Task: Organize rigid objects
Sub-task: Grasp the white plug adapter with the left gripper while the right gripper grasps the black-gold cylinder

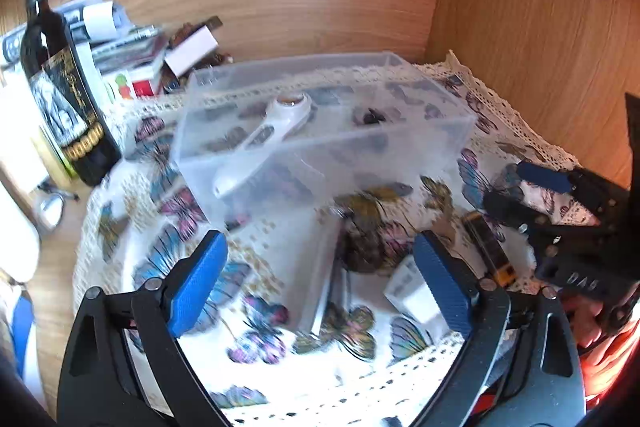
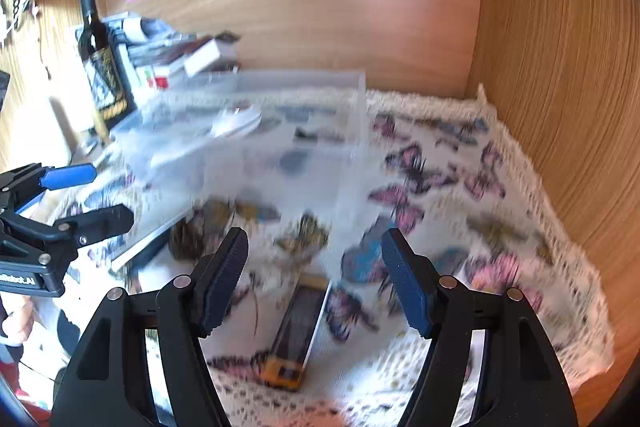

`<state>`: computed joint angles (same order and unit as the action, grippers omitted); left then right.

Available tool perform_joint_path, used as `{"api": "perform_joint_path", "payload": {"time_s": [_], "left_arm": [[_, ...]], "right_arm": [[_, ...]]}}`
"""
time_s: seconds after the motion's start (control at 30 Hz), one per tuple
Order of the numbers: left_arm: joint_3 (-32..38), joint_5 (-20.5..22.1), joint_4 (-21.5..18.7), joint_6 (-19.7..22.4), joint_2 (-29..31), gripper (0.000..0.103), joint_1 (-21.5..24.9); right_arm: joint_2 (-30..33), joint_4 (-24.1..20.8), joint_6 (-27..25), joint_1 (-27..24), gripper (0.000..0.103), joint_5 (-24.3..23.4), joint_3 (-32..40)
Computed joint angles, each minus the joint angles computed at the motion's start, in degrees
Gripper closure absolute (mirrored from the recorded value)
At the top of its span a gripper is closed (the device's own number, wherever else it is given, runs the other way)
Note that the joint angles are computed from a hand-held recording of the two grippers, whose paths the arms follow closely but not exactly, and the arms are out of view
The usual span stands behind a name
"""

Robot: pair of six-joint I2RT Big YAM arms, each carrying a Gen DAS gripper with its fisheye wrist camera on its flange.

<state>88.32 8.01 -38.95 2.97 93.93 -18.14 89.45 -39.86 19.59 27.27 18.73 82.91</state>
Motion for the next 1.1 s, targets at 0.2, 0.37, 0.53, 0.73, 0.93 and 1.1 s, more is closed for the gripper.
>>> {"api": "perform_joint_path", "payload": {"time_s": [0.2, 0.37, 0.53, 0.73, 0.93, 1.1], "left_arm": [[-3.59, 2.43, 1.29, -0.26, -2.08, 0.029, -1.17], [-4.67, 3.67, 1.43, -0.41, -2.49, 0.039, -2.38], [-3.22, 4.93, -0.77, -0.26, -0.49, 0.046, -3.13], [-2.04, 4.99, -2.07, -0.47, 1.93, 0.053, -3.81], [-3.28, 4.31, 0.21, -0.89, 1.11, 0.053, -3.51], [-3.65, 4.72, 1.69, -1.80, -0.18, 0.053, -2.56]], "right_arm": [[0.83, -1.22, 0.36, 0.31, 0.048, -3.23, -0.97], [2.03, -2.62, 0.81, 0.05, 0.074, -4.70, -0.90], [1.12, -1.64, 1.50, 0.08, 0.082, -4.00, -2.12], [0.13, -0.48, 1.59, 0.28, 0.082, -2.52, -3.18], [-0.79, 0.67, 1.23, 0.18, 0.082, -1.45, -3.18], [-1.59, 1.47, 0.92, 0.01, 0.082, -0.36, -2.39]]}}
